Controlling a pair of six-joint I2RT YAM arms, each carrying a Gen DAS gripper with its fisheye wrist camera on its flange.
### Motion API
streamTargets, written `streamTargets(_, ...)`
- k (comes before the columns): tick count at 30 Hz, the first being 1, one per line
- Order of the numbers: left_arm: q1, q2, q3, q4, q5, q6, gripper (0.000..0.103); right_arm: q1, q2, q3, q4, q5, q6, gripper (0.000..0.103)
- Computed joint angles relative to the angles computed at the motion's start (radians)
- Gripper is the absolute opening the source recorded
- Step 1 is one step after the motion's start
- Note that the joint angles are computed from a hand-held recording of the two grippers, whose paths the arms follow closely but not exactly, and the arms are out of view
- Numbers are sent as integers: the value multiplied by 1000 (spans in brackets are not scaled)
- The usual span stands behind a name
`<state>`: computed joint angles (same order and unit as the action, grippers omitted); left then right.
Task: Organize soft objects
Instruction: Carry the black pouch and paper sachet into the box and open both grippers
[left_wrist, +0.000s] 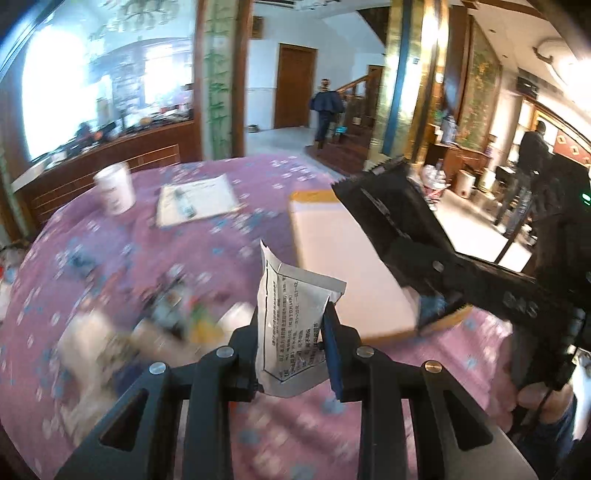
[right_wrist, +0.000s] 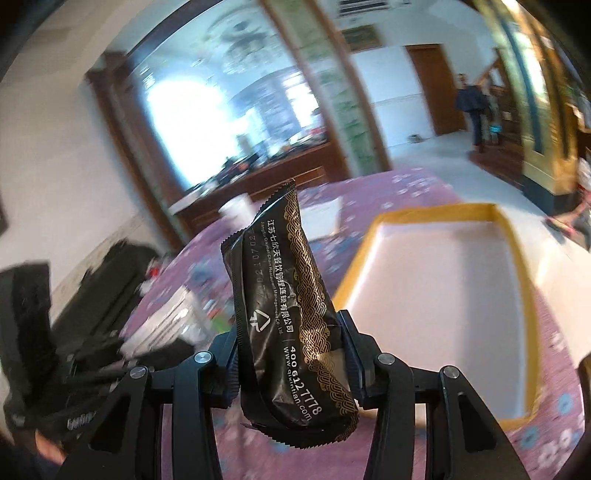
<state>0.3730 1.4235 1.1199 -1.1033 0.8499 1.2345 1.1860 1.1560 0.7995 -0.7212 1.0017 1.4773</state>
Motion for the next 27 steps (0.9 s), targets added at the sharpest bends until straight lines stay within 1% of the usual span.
streamTargets(2,-105,-25,5,52,-13,-116,27,-73,-76,-25,-25,-12,1,49)
streamTargets(3,-177,-27,14,87,-29,-195,27,-123,-118,-40,-32,-31,-10,49)
streamTargets(4,-232,-22,23,112,-45,-250,27,-197,-154,-53,-20,-67,-42,49)
streamTargets(5,-290,-13,34,141,-65,-309,27,-285,-193,-71,4,-119,-92,49)
streamTargets(6,-353,-3,40,192,-92,-391,27,-367,-224,-92,33,-170,-134,49)
streamTargets(7,-426,8,40,257,-132,-479,27,-476,-251,-122,76,-245,-177,49)
streamTargets(9,-555,67,58,346,-218,-590,27,-634,-282,-177,150,-356,-253,49)
streamTargets(11,-642,130,66,433,-295,-676,27,-740,-301,-219,176,-425,-290,49)
streamTargets(12,-678,179,90,441,-319,-697,27,-795,-315,-252,213,-471,-322,49)
streamTargets(14,-728,263,135,449,-351,-730,27,-865,-331,-296,232,-539,-353,49)
streamTargets(15,-744,294,151,451,-360,-739,27,-939,-345,-311,241,-596,-400,49)
streamTargets(17,-787,375,201,454,-389,-768,27,-981,-381,-330,226,-635,-416,49)
streamTargets(19,-813,418,220,468,-406,-790,26,-971,-355,-307,183,-599,-398,50)
streamTargets(21,-836,462,249,465,-425,-813,26,-978,-358,-293,145,-591,-401,51)
streamTargets(23,-849,498,278,458,-439,-825,26,-994,-335,-281,132,-590,-407,51)
streamTargets(27,-852,507,264,496,-441,-856,29,-1007,-320,-275,107,-587,-404,53)
